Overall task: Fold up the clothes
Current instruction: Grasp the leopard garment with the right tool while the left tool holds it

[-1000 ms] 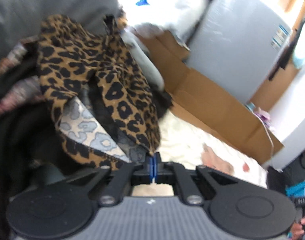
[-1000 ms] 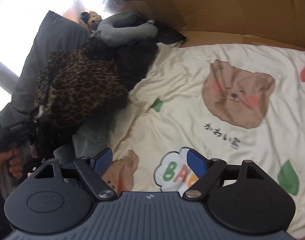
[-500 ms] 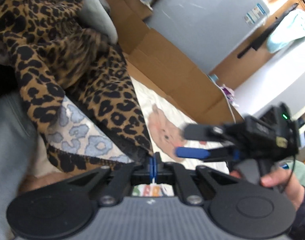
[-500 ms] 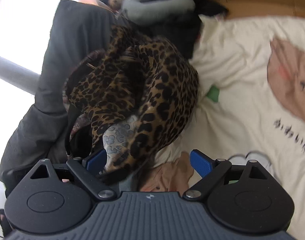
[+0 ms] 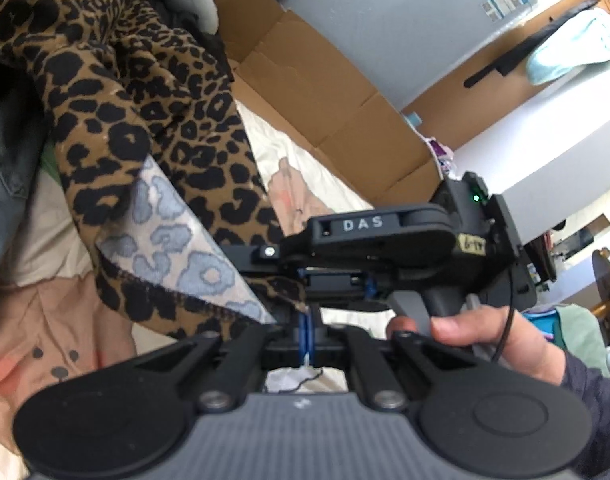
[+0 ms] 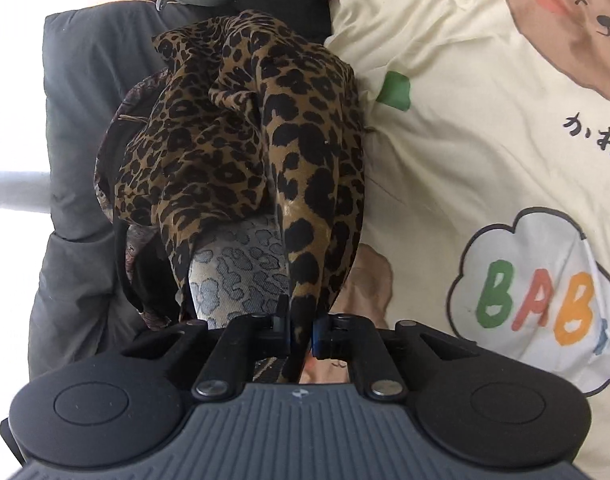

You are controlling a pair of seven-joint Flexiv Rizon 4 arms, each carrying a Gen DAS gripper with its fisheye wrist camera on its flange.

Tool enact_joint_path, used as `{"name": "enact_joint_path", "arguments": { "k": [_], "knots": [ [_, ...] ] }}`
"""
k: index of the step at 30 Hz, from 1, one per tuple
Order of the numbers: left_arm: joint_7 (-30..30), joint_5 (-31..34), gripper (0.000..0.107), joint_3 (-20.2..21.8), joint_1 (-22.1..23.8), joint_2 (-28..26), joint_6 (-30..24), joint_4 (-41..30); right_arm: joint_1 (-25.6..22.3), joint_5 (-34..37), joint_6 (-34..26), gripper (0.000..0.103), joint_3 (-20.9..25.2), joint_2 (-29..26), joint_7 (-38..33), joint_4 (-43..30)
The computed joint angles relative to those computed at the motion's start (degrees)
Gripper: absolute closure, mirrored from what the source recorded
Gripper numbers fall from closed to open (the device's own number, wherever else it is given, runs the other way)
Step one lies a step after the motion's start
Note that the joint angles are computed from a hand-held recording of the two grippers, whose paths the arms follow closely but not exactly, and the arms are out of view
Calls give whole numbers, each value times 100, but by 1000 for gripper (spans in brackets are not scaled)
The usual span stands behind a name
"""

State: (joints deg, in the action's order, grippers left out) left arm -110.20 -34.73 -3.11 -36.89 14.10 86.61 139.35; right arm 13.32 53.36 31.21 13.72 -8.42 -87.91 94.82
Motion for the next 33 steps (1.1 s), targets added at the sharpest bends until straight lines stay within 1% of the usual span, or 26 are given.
{"name": "enact_joint_path", "arguments": {
  "k": [1, 2, 3, 4, 5, 6, 7, 8, 10, 13, 15, 17, 18, 20, 22, 23, 25, 27, 30, 31, 32, 33],
  "knots": [
    [-42, 41, 103, -15, 29, 64, -62, 37, 1, -45, 17, 102, -2, 25, -27, 22],
    [-145, 180, 100, -66, 162, 105, -232, 20, 15, -131, 62, 103, -8, 48, -17, 58],
    [-249, 344, 90, -113, 321, 135, -433, -23, 39, -249, 130, 103, -15, 70, 25, 103],
    [-360, 514, 72, -155, 458, 216, -622, -20, 45, -328, 199, 103, -27, 96, 63, 153],
    [-488, 708, 61, -197, 608, 319, -819, -15, 42, -381, 273, 103, -41, 127, 103, 209],
    [-729, 1017, 38, -265, 844, 539, -1091, 36, 33, -422, 348, 103, -58, 161, 135, 260],
    [-965, 1321, 25, -314, 1066, 794, -1387, 93, 24, -465, 433, 103, -76, 197, 167, 310],
    [-1166, 1553, 23, -339, 1250, 967, -1610, 116, 15, -511, 519, 103, -97, 229, 198, 356],
    [-1464, 1912, 23, -324, 1548, 1229, -2009, 134, -10, -625, 671, 103, -147, 265, 272, 419],
    [-1976, 2709, 22, -419, 2290, 1527, -2688, -16, -78, -806, 858, 103, -227, 355, 344, 511],
    [-2218, 3142, 21, -414, 2690, 1674, -2808, -48, -130, -873, 924, 103, -277, 404, 335, 547],
    [-2337, 3377, 18, -329, 2957, 1658, -2576, -22, -216, -914, 907, 103, -344, 464, 300, 582],
    [-2374, 3436, 16, -267, 3052, 1612, -2356, 21, -258, -942, 893, 103, -379, 501, 287, 602],
    [-2438, 3528, 15, -202, 3242, 1470, -2016, 53, -322, -1052, 860, 103, -444, 561, 347, 637],
    [-2470, 3595, 13, -216, 3399, 1049, -1429, 1, -381, -1123, 824, 103, -510, 570, 408, 635],
    [-2560, 3668, 12, -291, 3517, 814, -1147, -53, -416, -1134, 808, 103, -537, 581, 424, 646],
    [-2746, 3798, 11, -357, 3719, 504, -893, -138, -480, -1093, 726, 103, -577, 582, 368, 662],
    [-2799, 3817, 11, -319, 3742, 139, -583, -223, -528, -986, 593, 103, -594, 564, 232, 662],
    [-2943, 3893, 12, -247, 3802, -111, -316, -278, -509, -990, 647, 101, -546, 560, 125, 747],
    [-2912, 3817, 16, -161, 3731, -200, -130, -262, -497, -995, 686, 97, -531, 559, 97, 781],
    [-2808, 3722, 19, -82, 3638, -291, 20, -269, -485, -991, 730, 85, -518, 556, 67, 815],
    [-2683, 3620, 29, -14, 3544, -381, 152, -285, -475, -972, 781, 74, -507, 546, 15, 843]
  ]
}}
